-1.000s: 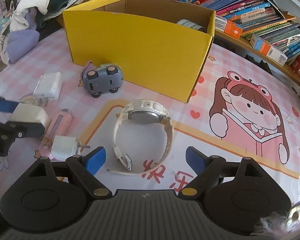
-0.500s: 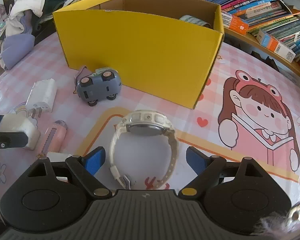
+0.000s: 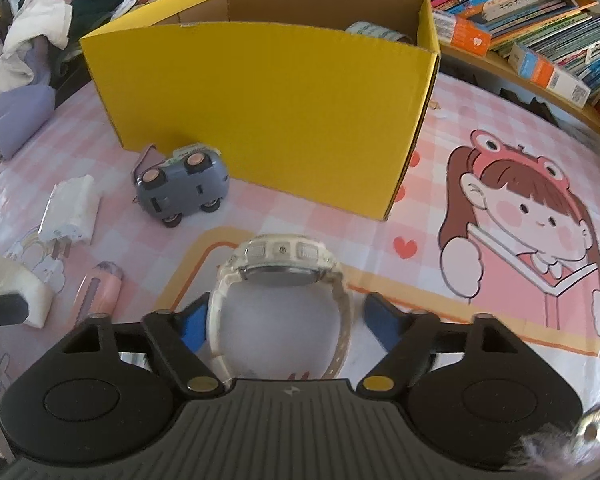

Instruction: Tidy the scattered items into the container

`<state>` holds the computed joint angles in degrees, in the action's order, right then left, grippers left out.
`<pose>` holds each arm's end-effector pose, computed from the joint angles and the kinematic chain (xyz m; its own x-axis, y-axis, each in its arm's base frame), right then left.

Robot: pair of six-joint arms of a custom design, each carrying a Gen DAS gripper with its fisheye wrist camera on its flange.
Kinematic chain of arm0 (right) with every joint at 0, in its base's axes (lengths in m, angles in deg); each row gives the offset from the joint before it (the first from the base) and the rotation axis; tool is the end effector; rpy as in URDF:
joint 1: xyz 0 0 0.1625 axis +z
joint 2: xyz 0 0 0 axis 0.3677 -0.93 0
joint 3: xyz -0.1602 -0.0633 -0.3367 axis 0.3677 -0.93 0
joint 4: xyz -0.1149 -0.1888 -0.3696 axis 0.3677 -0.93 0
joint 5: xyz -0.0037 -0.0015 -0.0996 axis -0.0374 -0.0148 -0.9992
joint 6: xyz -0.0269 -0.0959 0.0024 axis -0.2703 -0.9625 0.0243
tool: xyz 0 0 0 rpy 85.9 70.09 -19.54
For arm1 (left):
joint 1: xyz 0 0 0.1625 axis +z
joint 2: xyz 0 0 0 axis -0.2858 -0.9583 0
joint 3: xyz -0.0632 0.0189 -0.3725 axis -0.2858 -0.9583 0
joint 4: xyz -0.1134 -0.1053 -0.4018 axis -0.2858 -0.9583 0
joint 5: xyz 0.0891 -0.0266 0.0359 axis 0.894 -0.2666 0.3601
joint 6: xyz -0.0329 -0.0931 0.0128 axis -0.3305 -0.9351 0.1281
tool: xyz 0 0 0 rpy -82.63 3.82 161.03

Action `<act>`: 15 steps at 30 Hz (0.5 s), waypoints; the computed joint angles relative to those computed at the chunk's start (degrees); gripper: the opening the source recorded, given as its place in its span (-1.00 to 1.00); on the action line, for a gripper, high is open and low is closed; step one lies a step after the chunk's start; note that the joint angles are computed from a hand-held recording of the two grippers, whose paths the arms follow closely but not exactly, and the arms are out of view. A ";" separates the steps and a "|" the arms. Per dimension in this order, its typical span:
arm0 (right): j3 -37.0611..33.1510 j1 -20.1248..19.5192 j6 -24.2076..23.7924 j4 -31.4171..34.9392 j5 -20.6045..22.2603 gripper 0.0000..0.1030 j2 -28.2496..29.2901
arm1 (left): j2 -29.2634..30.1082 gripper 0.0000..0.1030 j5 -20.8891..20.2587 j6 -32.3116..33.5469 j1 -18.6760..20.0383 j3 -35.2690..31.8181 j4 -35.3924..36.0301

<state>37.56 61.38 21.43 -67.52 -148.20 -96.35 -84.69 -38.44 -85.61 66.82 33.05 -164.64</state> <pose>-0.0084 -0.8645 0.3197 -0.6850 -0.3364 0.6462 -0.5911 0.7751 -0.2230 -0.3925 -0.7870 -0.0375 -0.7936 0.1482 -0.5901 0.4500 0.7957 -0.4053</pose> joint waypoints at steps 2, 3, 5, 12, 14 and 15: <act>0.72 0.01 -0.43 -0.27 0.24 0.24 -0.45 | 0.02 -0.14 -0.07 0.27 -0.03 -0.01 -0.14; 1.07 0.03 -0.63 -0.42 0.30 0.24 -0.67 | 0.09 -0.14 -0.11 0.48 -0.04 -0.10 -0.29; 1.59 -0.01 -0.72 -0.47 0.43 0.21 -1.07 | 0.21 -0.14 -0.16 0.97 -0.06 -0.24 -0.75; 4.82 -0.17 -0.51 -1.51 0.95 0.19 -3.71 | -0.15 -0.14 -0.57 1.64 0.01 0.09 -2.50; 6.21 -0.19 -0.64 -2.49 1.03 0.19 -4.74 | -0.26 -0.14 -0.81 1.88 0.07 0.14 -3.25; 6.79 -0.20 -0.62 -2.79 0.99 0.19 -5.20 | -0.19 -0.14 -1.03 2.28 0.10 -0.02 -3.67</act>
<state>44.35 61.18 20.81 -70.30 -147.21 -101.55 -84.88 -39.48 -83.33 66.92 33.04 -168.31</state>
